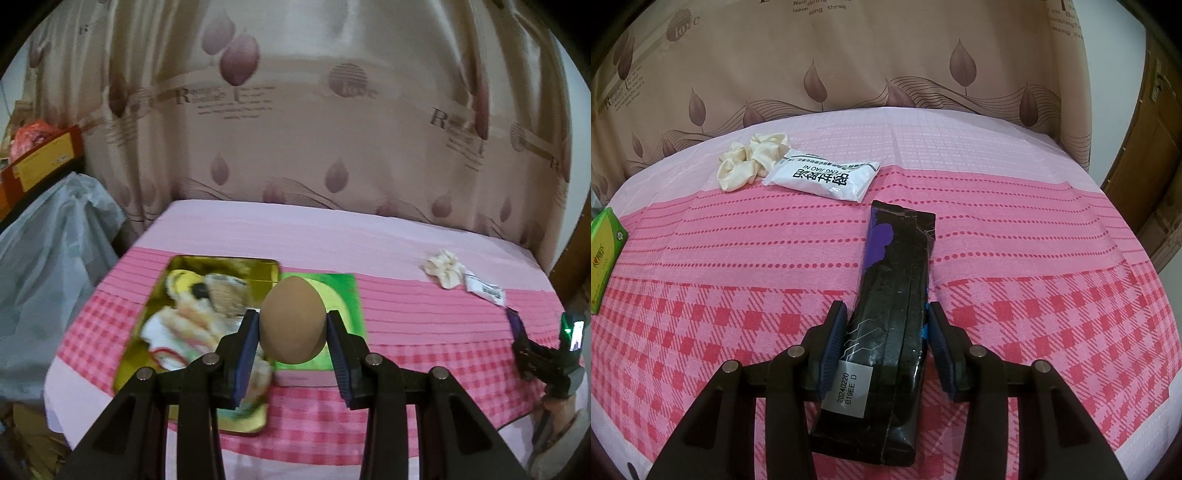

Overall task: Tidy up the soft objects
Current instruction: 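Carry the makeup sponge with the left gripper into the tin and release it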

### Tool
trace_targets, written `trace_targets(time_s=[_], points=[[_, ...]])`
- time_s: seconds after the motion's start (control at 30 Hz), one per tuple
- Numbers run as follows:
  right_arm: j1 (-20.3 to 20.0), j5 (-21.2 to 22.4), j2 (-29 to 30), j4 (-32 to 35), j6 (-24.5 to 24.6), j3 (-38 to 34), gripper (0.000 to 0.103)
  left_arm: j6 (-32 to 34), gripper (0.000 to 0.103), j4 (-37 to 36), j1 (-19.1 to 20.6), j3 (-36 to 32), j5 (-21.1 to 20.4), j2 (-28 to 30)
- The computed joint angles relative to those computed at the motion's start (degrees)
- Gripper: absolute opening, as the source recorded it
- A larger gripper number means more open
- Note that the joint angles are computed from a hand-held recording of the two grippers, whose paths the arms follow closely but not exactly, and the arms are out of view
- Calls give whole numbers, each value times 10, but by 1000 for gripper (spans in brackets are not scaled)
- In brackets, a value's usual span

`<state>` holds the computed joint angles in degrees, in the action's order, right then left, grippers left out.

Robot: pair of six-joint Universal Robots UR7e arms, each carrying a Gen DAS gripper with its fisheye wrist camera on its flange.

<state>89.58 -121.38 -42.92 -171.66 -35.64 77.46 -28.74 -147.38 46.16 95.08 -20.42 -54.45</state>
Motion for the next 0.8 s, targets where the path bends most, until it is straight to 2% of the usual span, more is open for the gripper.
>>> trace_targets(time_s=[0.5, 0.8], points=[[2, -3, 1, -2, 0, 0, 42, -106, 37, 129, 21, 30, 45, -80], [1, -3, 1, -3, -3, 1, 42, -182, 37, 202, 54, 47, 13, -109]])
